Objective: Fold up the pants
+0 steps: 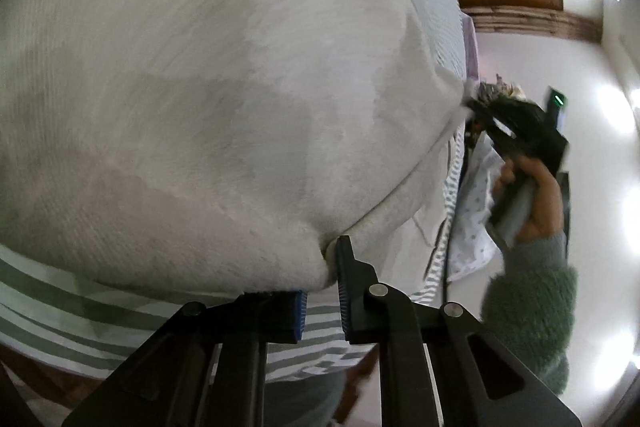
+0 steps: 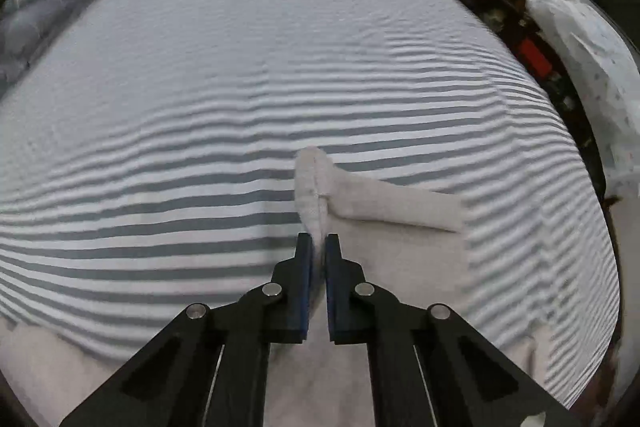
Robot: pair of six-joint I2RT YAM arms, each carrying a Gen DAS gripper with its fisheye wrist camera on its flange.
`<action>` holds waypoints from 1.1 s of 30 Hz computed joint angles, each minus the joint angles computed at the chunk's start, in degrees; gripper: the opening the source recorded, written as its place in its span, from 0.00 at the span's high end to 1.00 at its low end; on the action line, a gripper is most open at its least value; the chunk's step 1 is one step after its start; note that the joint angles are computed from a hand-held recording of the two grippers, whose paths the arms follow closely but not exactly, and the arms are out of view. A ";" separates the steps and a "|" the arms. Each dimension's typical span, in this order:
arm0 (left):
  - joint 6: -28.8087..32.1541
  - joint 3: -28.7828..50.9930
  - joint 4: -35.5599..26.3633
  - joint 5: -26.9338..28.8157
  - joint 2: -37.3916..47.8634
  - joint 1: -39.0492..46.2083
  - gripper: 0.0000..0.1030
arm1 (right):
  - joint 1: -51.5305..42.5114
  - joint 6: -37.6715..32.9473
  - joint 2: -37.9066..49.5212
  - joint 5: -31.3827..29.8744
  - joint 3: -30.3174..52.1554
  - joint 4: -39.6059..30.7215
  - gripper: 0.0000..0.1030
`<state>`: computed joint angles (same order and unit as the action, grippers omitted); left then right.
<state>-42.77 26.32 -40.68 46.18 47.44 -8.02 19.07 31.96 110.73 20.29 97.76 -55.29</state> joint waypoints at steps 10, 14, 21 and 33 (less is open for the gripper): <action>0.10 5.47 -4.00 -10.67 -5.33 -9.65 0.87 | -12.23 3.46 -50.19 -5.73 -34.02 -3.38 0.96; -3.37 8.20 -3.63 -18.04 -4.50 -18.56 0.89 | -19.53 3.10 -65.66 -10.65 -46.11 -7.48 0.96; -4.48 7.94 -3.43 -24.35 -3.18 -24.16 0.92 | -34.03 -2.41 -74.28 -21.54 -63.16 -2.26 0.96; -6.27 8.27 -4.47 -28.71 -5.09 -28.21 0.93 | -29.81 2.31 -79.55 -17.16 -66.09 -4.75 0.96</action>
